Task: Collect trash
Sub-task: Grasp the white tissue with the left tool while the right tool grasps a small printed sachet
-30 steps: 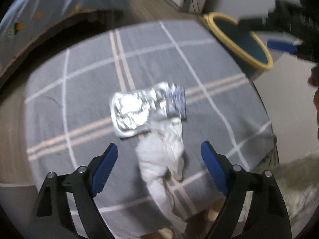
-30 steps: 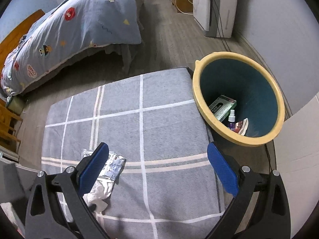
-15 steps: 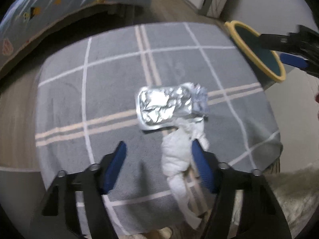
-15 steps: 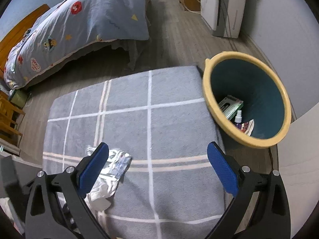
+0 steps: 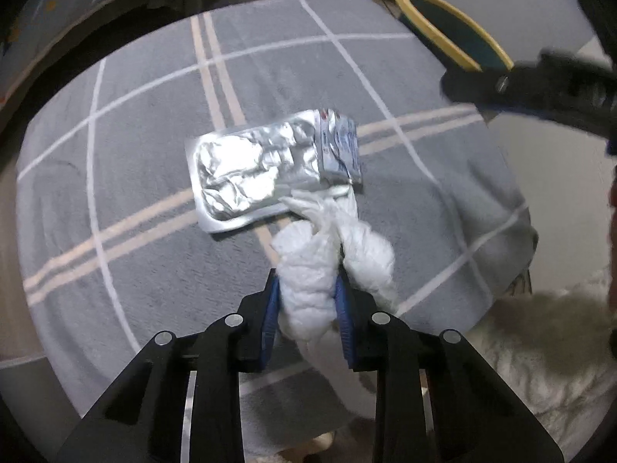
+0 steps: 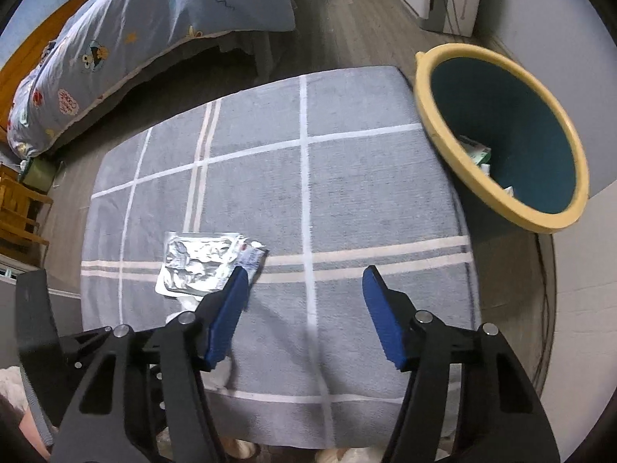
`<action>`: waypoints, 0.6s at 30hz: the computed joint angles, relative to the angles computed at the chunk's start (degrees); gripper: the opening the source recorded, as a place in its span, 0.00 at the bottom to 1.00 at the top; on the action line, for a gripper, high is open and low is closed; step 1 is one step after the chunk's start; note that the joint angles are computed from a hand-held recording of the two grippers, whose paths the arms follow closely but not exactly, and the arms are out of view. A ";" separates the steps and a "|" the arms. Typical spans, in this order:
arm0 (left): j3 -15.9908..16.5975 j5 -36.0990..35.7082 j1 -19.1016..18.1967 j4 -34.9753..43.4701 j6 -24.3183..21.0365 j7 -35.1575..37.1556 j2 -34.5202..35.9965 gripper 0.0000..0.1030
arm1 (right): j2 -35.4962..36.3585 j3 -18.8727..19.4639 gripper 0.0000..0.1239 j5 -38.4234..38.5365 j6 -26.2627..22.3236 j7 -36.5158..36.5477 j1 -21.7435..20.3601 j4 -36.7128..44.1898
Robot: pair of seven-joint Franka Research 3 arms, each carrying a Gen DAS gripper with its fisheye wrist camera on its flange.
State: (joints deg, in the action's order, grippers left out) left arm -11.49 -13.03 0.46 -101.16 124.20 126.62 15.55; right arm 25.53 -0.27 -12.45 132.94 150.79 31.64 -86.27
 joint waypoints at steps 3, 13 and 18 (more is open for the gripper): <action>0.35 0.30 0.30 -0.07 2.94 0.51 -1.35 0.28 | 1.55 0.42 0.46 0.74 -0.12 -1.68 -0.24 1.79; 0.77 1.93 1.29 12.68 5.64 2.79 3.55 0.28 | 8.65 0.19 0.46 4.18 -1.08 -5.17 0.01 10.26; 0.22 0.26 2.99 16.81 4.49 -1.18 7.24 0.28 | 13.85 0.17 0.45 6.44 -5.19 -7.87 0.26 16.87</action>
State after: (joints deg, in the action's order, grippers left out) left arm -11.27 -12.77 3.45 -84.35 128.69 125.44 22.79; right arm 39.38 -0.10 -6.01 127.75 142.92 31.90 -69.39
